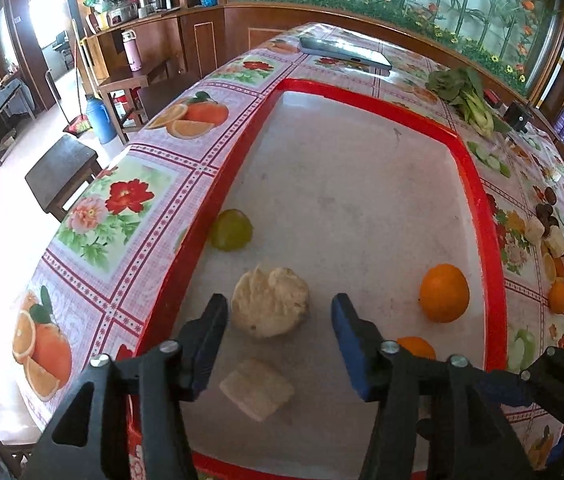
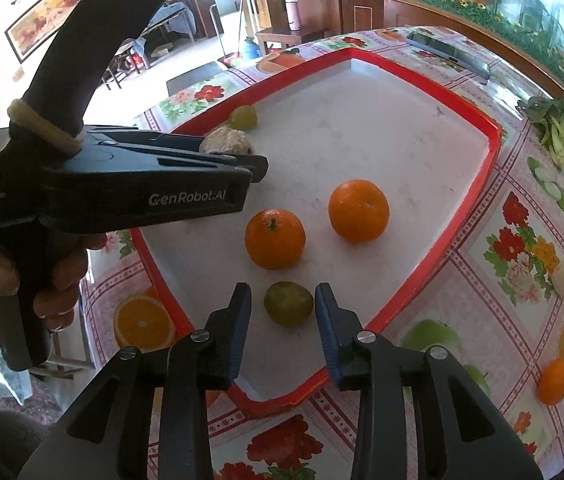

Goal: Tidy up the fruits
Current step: 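Carry the white cube into the red-rimmed tray and release while the right tool releases the lime there, then move both open tools back from the tray to the fruit pile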

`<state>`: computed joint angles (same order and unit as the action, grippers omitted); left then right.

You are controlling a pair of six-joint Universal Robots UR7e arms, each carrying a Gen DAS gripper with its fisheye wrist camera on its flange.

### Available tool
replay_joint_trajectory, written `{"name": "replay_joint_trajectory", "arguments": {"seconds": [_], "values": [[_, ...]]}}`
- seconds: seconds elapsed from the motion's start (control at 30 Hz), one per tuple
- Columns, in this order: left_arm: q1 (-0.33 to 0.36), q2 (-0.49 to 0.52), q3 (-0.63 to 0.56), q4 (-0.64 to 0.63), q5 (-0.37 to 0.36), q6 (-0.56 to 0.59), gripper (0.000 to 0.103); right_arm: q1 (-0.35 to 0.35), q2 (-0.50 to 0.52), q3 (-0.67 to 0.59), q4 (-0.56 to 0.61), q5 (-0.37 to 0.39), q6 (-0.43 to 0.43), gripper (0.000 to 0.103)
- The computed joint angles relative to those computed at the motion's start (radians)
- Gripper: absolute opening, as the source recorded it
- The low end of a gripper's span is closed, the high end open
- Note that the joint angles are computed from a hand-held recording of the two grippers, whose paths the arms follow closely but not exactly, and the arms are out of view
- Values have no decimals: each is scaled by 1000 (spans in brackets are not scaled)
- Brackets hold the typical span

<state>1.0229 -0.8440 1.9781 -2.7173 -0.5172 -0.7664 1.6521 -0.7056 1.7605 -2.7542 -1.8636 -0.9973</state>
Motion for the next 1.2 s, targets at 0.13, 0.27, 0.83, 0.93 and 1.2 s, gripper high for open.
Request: {"name": "replay_joint_trajectory", "arguments": {"seconds": [0.13,0.27,0.83,0.93,1.2], "values": [[-18,-7,15,8,17,-39,68,-4,-16,17,-16,6,3,34],[-35,-14,22,45,27,-88,74,-8,-41,54,-56,20,-13,37],[-104,55,-47,85,46,-78,74,-64,-135,156,-270,43,37,92],[-114,92,-86,70,35,-30,74,-68,-126,168,-436,-4,32,96],[-135,217,-223,29,-26,138,75,-102,-116,146,-746,-88,1,103]]}}
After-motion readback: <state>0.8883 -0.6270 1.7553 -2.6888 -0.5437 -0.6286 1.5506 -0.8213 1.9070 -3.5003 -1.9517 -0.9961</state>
